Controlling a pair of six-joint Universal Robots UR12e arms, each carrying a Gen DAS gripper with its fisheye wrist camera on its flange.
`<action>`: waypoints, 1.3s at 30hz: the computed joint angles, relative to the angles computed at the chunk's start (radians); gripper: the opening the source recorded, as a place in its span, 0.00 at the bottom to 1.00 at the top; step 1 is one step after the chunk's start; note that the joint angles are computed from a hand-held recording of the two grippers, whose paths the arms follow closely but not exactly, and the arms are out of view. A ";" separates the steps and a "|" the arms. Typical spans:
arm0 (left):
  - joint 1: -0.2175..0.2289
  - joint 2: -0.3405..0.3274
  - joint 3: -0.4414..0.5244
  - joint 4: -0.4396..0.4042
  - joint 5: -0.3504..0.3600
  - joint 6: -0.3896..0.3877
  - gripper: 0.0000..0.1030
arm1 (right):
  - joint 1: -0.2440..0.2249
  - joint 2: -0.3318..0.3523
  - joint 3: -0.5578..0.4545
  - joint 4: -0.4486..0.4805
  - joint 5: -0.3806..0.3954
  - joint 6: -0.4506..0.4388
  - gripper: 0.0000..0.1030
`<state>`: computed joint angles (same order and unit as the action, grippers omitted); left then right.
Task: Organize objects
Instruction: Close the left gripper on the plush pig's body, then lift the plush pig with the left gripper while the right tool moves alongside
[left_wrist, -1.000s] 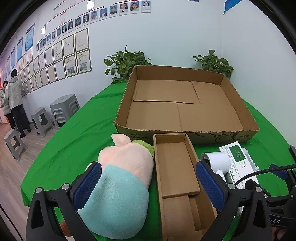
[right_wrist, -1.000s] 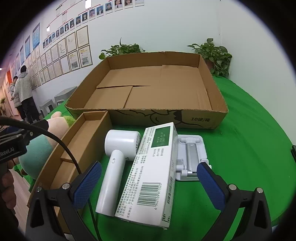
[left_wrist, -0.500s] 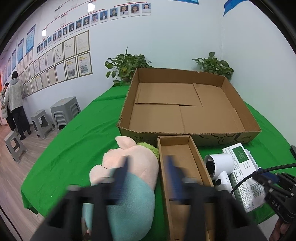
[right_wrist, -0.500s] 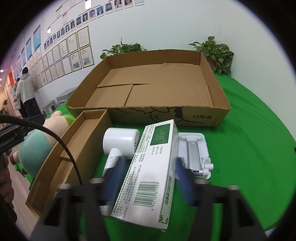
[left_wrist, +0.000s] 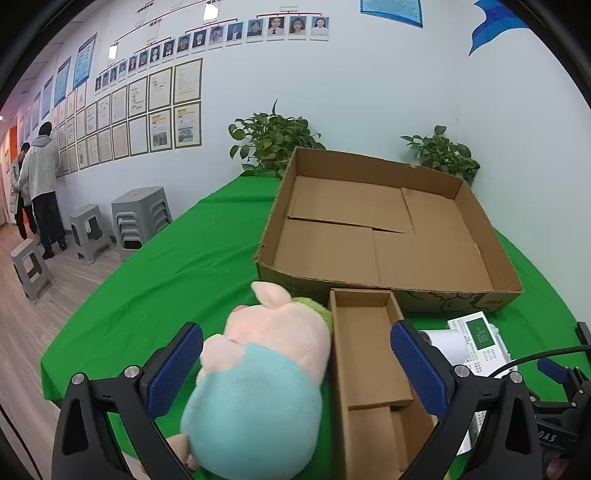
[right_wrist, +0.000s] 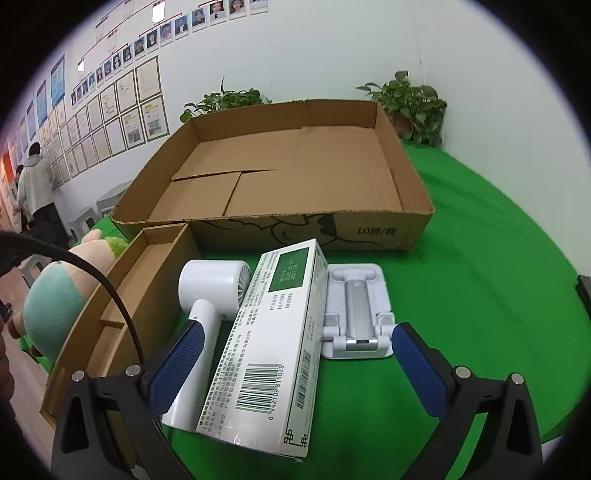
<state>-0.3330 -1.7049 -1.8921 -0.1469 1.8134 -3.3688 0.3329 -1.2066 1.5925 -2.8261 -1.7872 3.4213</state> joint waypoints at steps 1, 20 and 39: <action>0.001 0.002 -0.002 -0.003 0.003 -0.002 0.99 | -0.001 -0.001 0.002 -0.001 0.006 0.000 0.99; 0.163 0.116 -0.095 -0.215 -0.334 0.105 0.99 | -0.013 -0.042 0.022 -0.132 0.386 -0.295 0.99; 0.319 0.184 -0.284 -0.040 -0.704 0.029 0.58 | 0.070 0.117 -0.444 0.755 0.922 -1.183 0.99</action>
